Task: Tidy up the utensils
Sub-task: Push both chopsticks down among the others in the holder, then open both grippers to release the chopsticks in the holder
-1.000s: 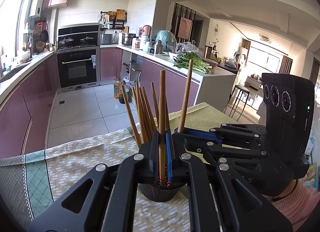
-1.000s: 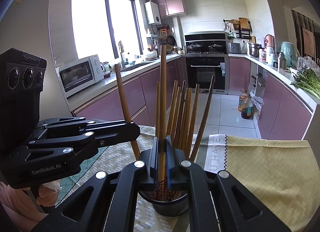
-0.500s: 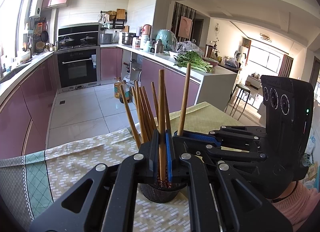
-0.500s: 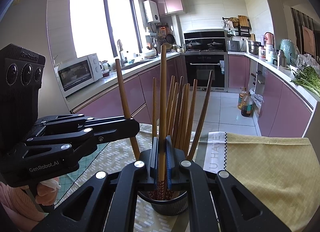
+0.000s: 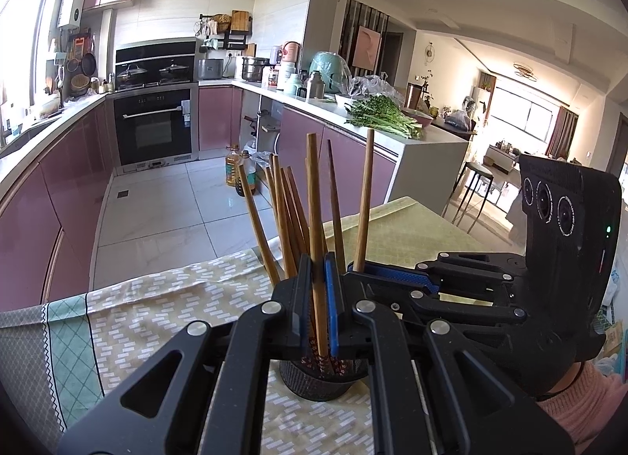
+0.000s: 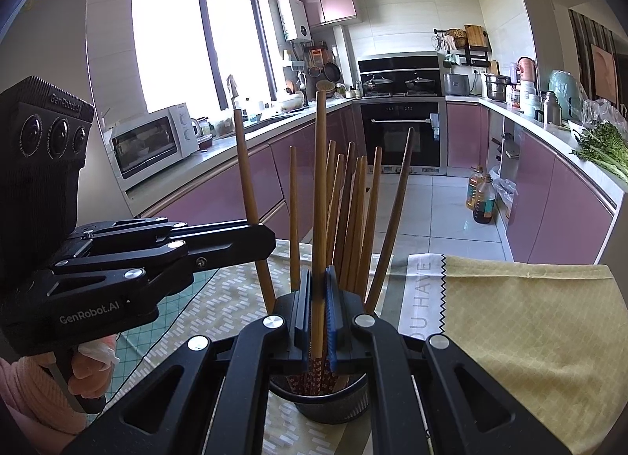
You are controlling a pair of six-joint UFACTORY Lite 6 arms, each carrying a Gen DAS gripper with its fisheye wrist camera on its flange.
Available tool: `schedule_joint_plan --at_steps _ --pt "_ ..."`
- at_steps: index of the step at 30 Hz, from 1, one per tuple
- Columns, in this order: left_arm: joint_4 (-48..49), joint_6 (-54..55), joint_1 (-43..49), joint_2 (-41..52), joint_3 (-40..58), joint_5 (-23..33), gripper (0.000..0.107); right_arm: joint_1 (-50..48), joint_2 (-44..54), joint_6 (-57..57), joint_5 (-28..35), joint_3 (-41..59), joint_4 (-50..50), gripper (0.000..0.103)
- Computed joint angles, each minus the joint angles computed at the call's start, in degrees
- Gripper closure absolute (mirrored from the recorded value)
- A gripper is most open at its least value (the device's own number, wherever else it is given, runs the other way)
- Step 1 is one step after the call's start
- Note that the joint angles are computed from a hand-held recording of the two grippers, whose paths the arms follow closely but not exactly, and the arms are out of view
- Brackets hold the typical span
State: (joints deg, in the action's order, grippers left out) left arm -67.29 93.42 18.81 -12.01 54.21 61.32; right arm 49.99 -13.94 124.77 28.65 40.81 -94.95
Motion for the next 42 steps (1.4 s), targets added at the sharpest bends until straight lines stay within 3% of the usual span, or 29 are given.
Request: schedule_joint_plan --at_steps 42 --pt "0.80 -3.14 -4.96 9.87 5.63 -8.75 0.094 -4.92 4.70 5.33 -3.84 2.48 -4.33 0.095"
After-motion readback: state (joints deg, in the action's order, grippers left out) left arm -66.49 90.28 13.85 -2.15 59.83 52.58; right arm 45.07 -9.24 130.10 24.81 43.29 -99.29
